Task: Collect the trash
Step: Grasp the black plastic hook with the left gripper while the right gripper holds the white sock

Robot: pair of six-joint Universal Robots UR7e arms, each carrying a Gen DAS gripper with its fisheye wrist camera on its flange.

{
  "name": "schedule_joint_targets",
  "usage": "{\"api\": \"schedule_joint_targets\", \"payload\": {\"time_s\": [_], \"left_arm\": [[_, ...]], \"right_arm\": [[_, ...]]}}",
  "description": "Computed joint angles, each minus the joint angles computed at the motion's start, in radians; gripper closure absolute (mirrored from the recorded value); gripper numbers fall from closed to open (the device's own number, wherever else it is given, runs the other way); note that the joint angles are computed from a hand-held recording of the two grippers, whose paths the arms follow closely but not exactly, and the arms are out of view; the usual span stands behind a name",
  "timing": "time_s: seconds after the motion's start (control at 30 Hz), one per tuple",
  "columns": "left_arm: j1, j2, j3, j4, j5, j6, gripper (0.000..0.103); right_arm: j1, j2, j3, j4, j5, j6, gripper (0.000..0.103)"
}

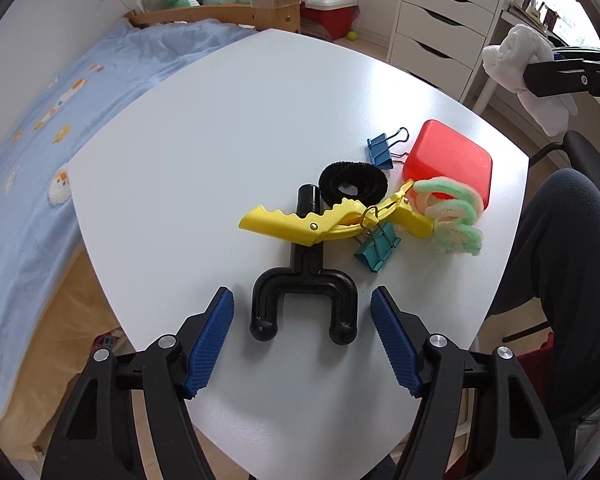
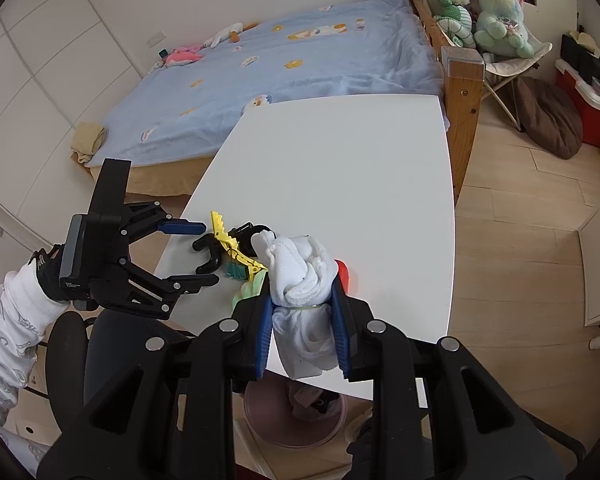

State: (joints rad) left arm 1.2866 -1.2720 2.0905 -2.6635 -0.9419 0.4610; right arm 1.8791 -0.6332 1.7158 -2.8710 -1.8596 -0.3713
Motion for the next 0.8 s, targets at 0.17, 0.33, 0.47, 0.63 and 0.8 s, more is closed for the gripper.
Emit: {"api": "schedule_joint_targets", "payload": {"time_s": [0.17, 0.33, 0.47, 0.63, 0.8], "left_arm": [[0.002, -0.005, 0.008, -0.011, -0.016, -0.009, 0.044], [0.0, -0.008, 0.01, -0.014, -0.016, -0.019, 0.052], [-0.001, -0.009, 0.016, -0.032, -0.007, -0.054, 0.053], [-0.004, -0.021, 0.033, -0.063, 0.0, -0.105, 0.053], [-0.012, -0.039, 0.048, -0.089, 0.012, -0.156, 0.053]], "right_arm": [[0.002, 0.005, -0.002, 0.003, 0.002, -0.002, 0.077], [0.002, 0.011, -0.008, 0.009, 0.004, -0.004, 0.077], [0.002, 0.016, -0.011, 0.008, 0.003, -0.004, 0.077], [0.0, 0.022, -0.015, 0.004, 0.001, -0.009, 0.077], [0.002, 0.028, -0.021, 0.003, 0.003, -0.013, 0.077]]}}
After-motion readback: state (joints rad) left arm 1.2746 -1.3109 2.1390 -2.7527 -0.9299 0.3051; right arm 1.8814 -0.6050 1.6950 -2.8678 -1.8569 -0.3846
